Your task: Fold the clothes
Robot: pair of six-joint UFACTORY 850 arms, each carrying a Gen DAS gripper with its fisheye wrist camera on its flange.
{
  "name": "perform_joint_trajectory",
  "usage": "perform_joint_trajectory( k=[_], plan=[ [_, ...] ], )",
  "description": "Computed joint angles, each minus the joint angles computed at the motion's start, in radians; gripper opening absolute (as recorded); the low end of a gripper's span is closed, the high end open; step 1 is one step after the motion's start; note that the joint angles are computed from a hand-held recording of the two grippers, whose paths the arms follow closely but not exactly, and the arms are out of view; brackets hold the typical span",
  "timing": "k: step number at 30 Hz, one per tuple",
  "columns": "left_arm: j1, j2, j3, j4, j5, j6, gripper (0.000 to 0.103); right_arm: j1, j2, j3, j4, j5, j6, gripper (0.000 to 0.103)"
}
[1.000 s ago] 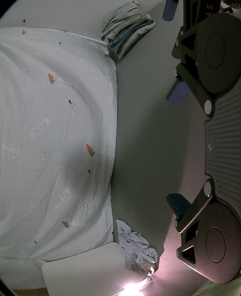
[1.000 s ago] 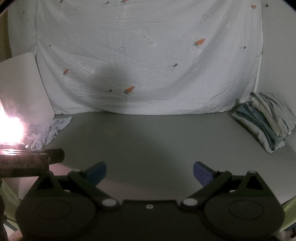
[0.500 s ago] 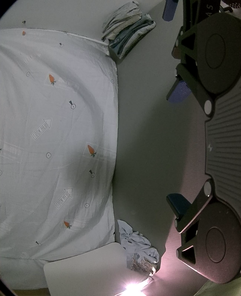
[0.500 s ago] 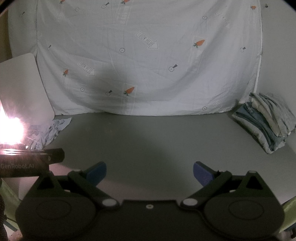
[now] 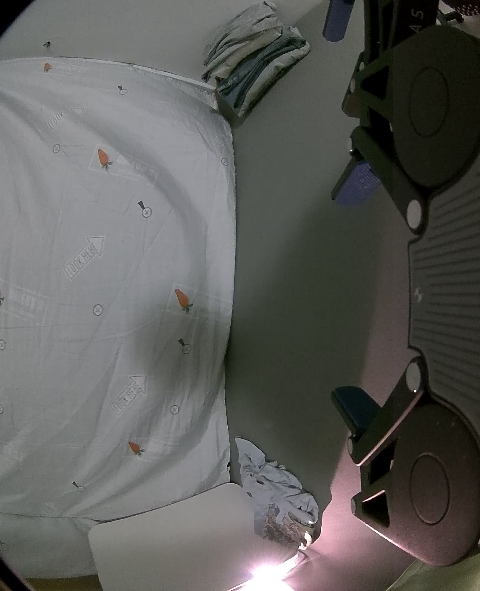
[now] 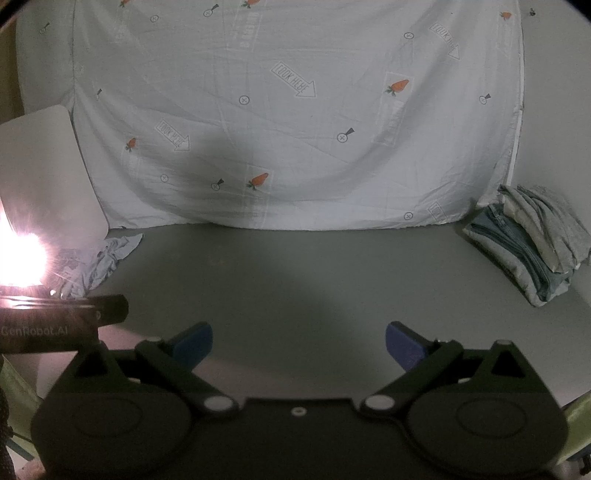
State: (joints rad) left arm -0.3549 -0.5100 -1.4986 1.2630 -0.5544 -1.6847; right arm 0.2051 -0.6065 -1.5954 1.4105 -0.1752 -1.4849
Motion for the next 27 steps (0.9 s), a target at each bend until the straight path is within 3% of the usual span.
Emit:
perform_joint_trajectory(
  k=[23, 27],
  plan=[
    [0.008, -0.004, 0.001, 0.000, 0.006, -0.005, 0.103, 0.000, -0.017, -0.031, -0.122, -0.006, 0.116, 0.101],
    [0.009, -0.009, -0.003, -0.018, 0.012, 0.011, 0.103, -0.002, -0.026, -0.049, -0.210, -0.015, 0.208, 0.101]
  ],
)
